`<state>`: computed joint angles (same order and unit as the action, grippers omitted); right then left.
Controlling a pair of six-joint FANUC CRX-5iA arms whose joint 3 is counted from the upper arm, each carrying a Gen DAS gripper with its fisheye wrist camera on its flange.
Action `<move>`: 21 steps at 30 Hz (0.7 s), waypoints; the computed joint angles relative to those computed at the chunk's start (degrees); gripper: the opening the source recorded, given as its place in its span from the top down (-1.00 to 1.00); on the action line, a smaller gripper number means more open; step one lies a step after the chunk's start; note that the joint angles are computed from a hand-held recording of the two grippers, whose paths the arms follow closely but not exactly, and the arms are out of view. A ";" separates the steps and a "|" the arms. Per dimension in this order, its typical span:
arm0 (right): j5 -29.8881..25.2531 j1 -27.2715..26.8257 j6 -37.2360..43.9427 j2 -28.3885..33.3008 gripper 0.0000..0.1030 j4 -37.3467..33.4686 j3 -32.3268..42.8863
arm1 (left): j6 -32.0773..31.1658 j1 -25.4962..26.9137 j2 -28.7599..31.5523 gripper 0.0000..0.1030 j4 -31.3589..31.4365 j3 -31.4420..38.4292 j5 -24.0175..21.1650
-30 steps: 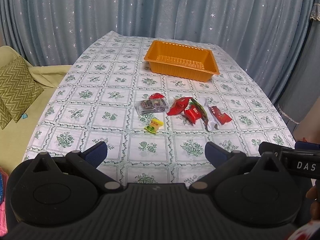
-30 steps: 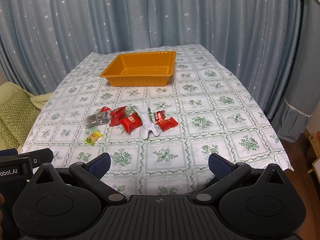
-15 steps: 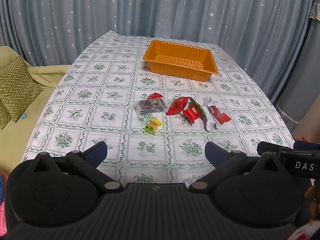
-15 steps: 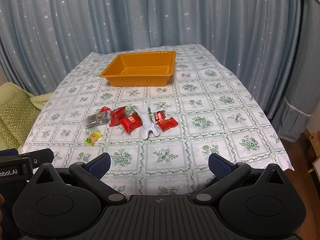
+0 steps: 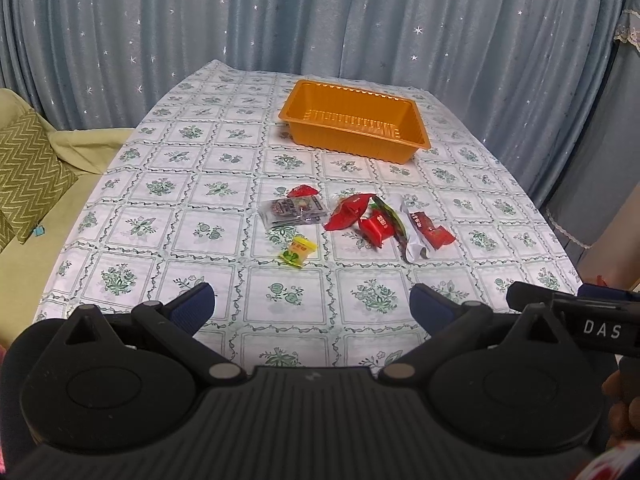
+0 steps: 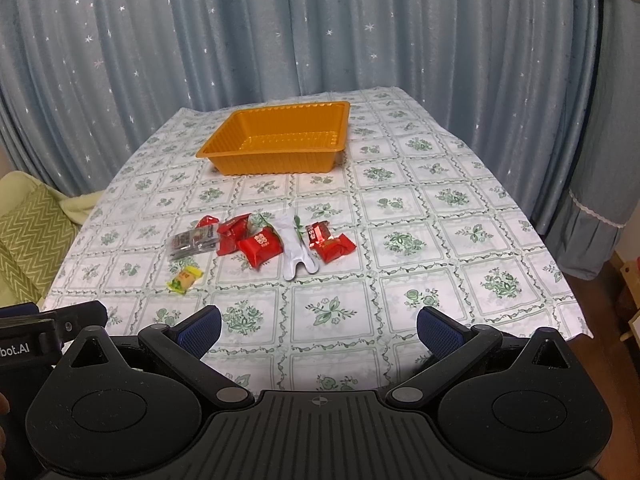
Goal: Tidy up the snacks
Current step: 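Grasp the yellow-green candy packet with left tool while right tool grasps red candy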
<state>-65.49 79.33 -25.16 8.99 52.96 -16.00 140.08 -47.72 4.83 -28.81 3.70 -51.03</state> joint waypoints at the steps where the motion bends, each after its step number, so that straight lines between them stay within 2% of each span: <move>1: 0.30 -0.15 -0.43 -0.10 -1.00 0.39 -0.31 | 0.08 0.10 0.00 -1.00 -0.08 -0.26 0.45; 9: 2.66 -2.57 -5.74 0.32 -1.00 3.18 -3.07 | -2.49 3.09 2.06 -1.00 2.54 -0.81 3.10; 14: 4.73 -5.17 -8.56 1.17 -0.99 4.61 -4.40 | -5.78 6.10 4.81 -0.98 5.59 -0.99 6.65; 19: 6.76 -8.08 -9.38 2.82 -0.99 6.60 -4.61 | -11.62 7.51 8.34 -0.81 5.97 0.22 10.15; 21: 7.84 -9.24 -9.65 3.63 -0.83 7.32 -4.67 | -13.72 8.25 9.92 -0.76 6.37 0.73 11.62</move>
<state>-57.65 70.09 -34.80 12.61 60.29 -20.67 126.37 -39.47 14.75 -22.44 4.43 -39.41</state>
